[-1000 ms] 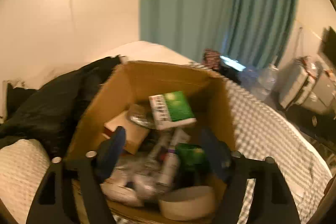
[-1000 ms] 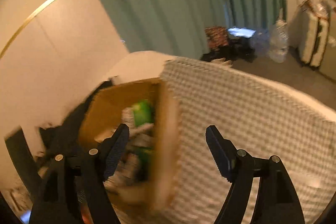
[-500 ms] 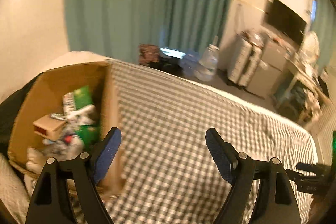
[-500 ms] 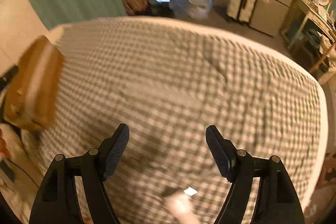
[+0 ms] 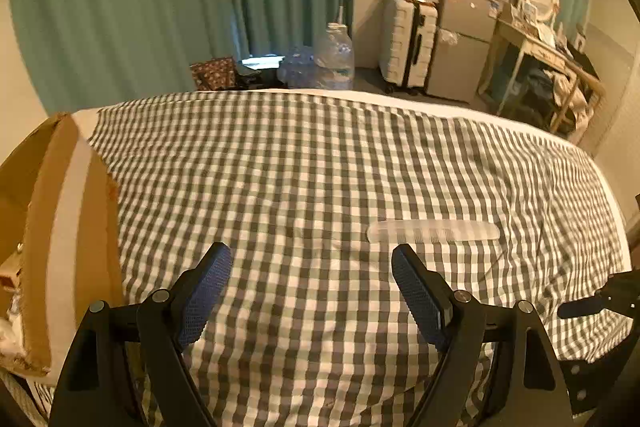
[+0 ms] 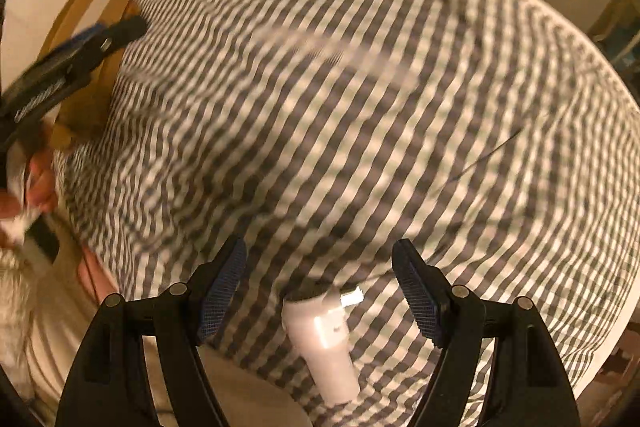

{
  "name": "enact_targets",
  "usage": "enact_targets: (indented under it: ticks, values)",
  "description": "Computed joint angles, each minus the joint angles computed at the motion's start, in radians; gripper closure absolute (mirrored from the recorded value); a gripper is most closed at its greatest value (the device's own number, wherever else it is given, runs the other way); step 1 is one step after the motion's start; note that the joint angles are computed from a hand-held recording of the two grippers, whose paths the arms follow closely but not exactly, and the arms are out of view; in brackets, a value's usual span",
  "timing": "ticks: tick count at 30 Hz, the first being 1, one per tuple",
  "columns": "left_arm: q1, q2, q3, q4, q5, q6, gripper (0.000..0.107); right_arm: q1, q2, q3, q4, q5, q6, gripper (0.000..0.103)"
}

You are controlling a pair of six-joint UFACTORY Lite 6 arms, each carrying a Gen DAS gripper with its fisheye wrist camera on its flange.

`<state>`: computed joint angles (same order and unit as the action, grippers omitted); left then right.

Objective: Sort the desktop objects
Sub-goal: 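Move both grippers back over the clear comb and white device, then grasp the white cylindrical device with the right gripper while the left gripper grasps the clear comb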

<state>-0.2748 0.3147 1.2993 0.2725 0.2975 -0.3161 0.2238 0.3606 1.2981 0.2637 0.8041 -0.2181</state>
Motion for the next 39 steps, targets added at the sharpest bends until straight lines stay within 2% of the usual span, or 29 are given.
enact_targets:
  ticks: [3, 7, 10, 12, 16, 18, 19, 20, 21, 28, 32, 34, 37, 39]
  values:
    - [-0.033, 0.061, 0.05, 0.054, 0.008, -0.064, 0.022, 0.029, 0.066, 0.037, -0.079, 0.07, 0.023, 0.028]
    - [-0.044, 0.152, 0.119, 0.049, -0.003, -0.058, 0.022, 0.054, 0.142, 0.061, -0.089, 0.119, -0.009, 0.028]
    - [-0.046, 0.179, 0.123, 0.02, -0.022, -0.004, 0.022, 0.064, 0.197, 0.068, -0.075, 0.149, -0.031, 0.028]
    - [-0.044, 0.195, 0.125, -0.063, -0.04, 0.117, 0.022, 0.058, 0.24, 0.08, -0.062, 0.171, -0.042, 0.029]
    - [-0.074, 0.264, 0.173, -0.004, -0.044, 0.122, 0.022, 0.079, 0.288, 0.104, -0.1, 0.171, -0.018, 0.033]
    - [-0.083, 0.319, 0.226, -0.013, -0.024, 0.151, 0.022, 0.097, 0.281, 0.093, -0.142, 0.153, 0.015, 0.043]
    - [-0.084, 0.343, 0.246, -0.019, -0.019, 0.166, 0.022, 0.097, 0.267, 0.081, -0.149, 0.14, 0.024, 0.045]
    - [-0.089, 0.364, 0.264, -0.005, -0.015, 0.158, 0.022, 0.096, 0.252, 0.067, -0.145, 0.122, 0.029, 0.054]
    - [-0.098, 0.393, 0.288, 0.026, -0.013, 0.137, 0.022, 0.089, 0.237, 0.057, -0.143, 0.106, 0.032, 0.057]
    - [-0.128, 0.441, 0.312, 0.033, -0.043, 0.205, 0.022, 0.07, 0.151, -0.004, -0.133, -0.033, 0.089, 0.057]
    - [-0.142, 0.449, 0.31, 0.011, -0.074, 0.287, 0.022, 0.069, 0.041, -0.092, -0.23, -0.211, 0.237, 0.057]
    - [-0.147, 0.46, 0.326, -0.023, -0.082, 0.362, 0.022, 0.059, 0.017, -0.11, -0.291, -0.256, 0.321, 0.057]
    - [-0.149, 0.529, 0.425, -0.17, -0.063, 0.581, 0.022, -0.01, -0.001, -0.136, -0.191, -0.301, 0.278, 0.057]
    - [-0.148, 0.6, 0.542, -0.284, -0.013, 0.747, 0.022, -0.072, -0.016, -0.163, -0.044, -0.316, 0.181, 0.057]
